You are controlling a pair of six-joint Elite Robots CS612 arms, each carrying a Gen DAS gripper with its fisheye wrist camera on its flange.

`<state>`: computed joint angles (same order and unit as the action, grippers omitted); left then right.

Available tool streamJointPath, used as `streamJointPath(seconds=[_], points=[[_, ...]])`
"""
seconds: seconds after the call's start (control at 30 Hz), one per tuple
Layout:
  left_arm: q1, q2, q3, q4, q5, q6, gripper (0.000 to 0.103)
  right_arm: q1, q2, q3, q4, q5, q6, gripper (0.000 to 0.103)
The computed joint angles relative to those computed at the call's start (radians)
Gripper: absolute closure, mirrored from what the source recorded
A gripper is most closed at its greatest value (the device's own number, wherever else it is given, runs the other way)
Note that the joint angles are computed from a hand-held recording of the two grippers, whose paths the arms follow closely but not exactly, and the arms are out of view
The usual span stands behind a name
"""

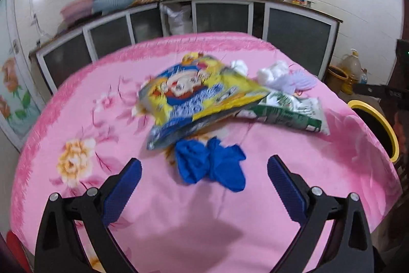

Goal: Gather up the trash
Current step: 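Move both tools back over the table, then grasp the other blue glove with the left tool while the right tool grasps white tissues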

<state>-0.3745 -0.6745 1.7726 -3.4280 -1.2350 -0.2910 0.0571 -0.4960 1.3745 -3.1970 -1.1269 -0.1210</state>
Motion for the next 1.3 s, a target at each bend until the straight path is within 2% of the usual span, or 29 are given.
streamJointPath(seconds=[0.2,0.3,0.4,0.5,0.57,0.7,0.77,0.83,0.9,0.93,0.97,1.03,1.13,1.3], points=[[0.021,0.019,-0.033,0.051,-0.055,-0.069,0.008,0.049,0.041,-0.129,0.116,-0.046,-0.081,0.048],[0.027,0.027,-0.055,0.080,-0.075,-0.080,0.008,0.057,0.062,-0.204,0.212,-0.027,-0.079,0.048],[0.032,0.035,-0.074,0.118,-0.087,-0.099,0.008,0.074,0.088,-0.294,0.308,-0.056,-0.096,0.048],[0.041,0.040,-0.089,0.153,-0.121,-0.125,0.008,0.084,0.121,-0.384,0.423,-0.055,-0.108,0.048],[0.049,0.044,-0.100,0.175,-0.148,-0.142,0.008,0.093,0.149,-0.453,0.516,-0.084,-0.115,0.048],[0.066,0.058,-0.130,0.204,-0.213,-0.167,0.008,0.103,0.194,-0.543,0.619,-0.096,-0.130,0.048],[0.072,0.067,-0.149,0.218,-0.240,-0.178,0.008,0.112,0.217,-0.586,0.648,-0.130,-0.123,0.048],[0.072,0.075,-0.165,0.240,-0.233,-0.183,0.008,0.113,0.235,-0.622,0.701,-0.114,-0.122,0.053],[0.068,0.077,-0.171,0.248,-0.215,-0.184,0.020,0.113,0.240,-0.630,0.713,-0.103,-0.115,0.061],[0.065,0.077,-0.173,0.255,-0.201,-0.182,0.041,0.112,0.239,-0.628,0.711,-0.094,-0.110,0.067],[0.066,0.078,-0.176,0.260,-0.202,-0.179,0.056,0.112,0.236,-0.623,0.706,-0.089,-0.109,0.070],[0.071,0.077,-0.174,0.249,-0.220,-0.188,0.073,0.111,0.223,-0.598,0.670,-0.081,-0.113,0.077],[0.073,0.063,-0.155,0.221,-0.253,-0.190,0.080,0.108,0.206,-0.566,0.651,-0.041,-0.112,0.078],[0.063,0.018,-0.090,0.140,-0.267,-0.161,0.081,0.103,0.166,-0.497,0.567,-0.007,-0.092,0.078]])
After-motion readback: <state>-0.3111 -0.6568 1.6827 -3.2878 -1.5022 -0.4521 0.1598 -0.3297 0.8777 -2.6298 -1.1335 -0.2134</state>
